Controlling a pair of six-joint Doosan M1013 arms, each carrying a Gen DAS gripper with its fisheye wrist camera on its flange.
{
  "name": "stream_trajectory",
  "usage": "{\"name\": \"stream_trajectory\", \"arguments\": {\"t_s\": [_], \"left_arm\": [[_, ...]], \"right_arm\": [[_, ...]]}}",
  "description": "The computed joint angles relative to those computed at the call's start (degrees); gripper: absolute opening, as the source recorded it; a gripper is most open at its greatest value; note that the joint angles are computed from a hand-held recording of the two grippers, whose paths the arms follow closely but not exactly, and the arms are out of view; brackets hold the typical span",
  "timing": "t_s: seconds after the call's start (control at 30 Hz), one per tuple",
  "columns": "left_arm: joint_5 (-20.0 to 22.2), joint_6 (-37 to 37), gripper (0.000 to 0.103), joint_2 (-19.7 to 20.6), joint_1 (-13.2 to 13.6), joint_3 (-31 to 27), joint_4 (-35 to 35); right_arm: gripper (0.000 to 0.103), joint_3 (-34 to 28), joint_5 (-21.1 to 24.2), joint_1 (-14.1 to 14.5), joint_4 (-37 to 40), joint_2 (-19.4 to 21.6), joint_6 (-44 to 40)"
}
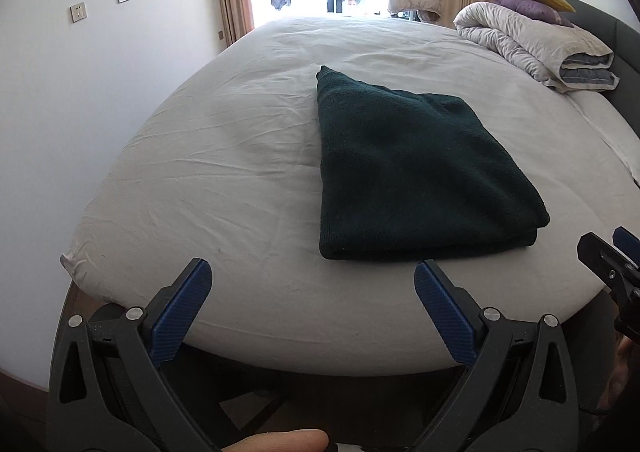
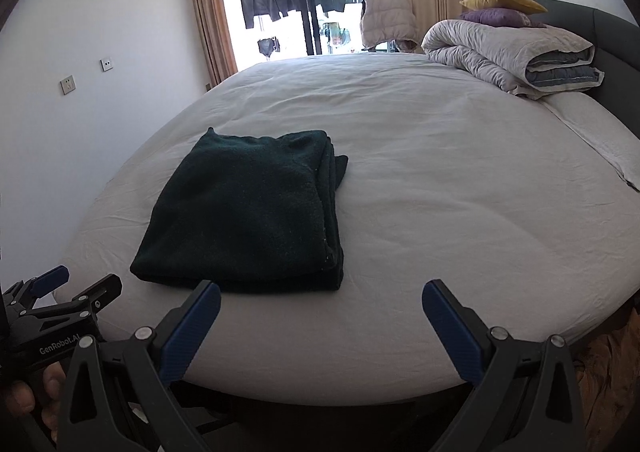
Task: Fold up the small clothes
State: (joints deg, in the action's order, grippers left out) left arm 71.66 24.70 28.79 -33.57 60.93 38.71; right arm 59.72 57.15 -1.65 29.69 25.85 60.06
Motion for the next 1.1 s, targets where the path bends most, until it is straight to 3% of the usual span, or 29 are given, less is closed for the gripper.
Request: {"name": "stream_trajectory", "arguments": {"t_s": [1.1], "left_arm": [[0.0,-0.2,0.103,0.2,-0.1,-0.2,-0.2]], "right_arm": [[0.103,0.2,1.5,0.2,-0.9,0.0,-0.2]]}}
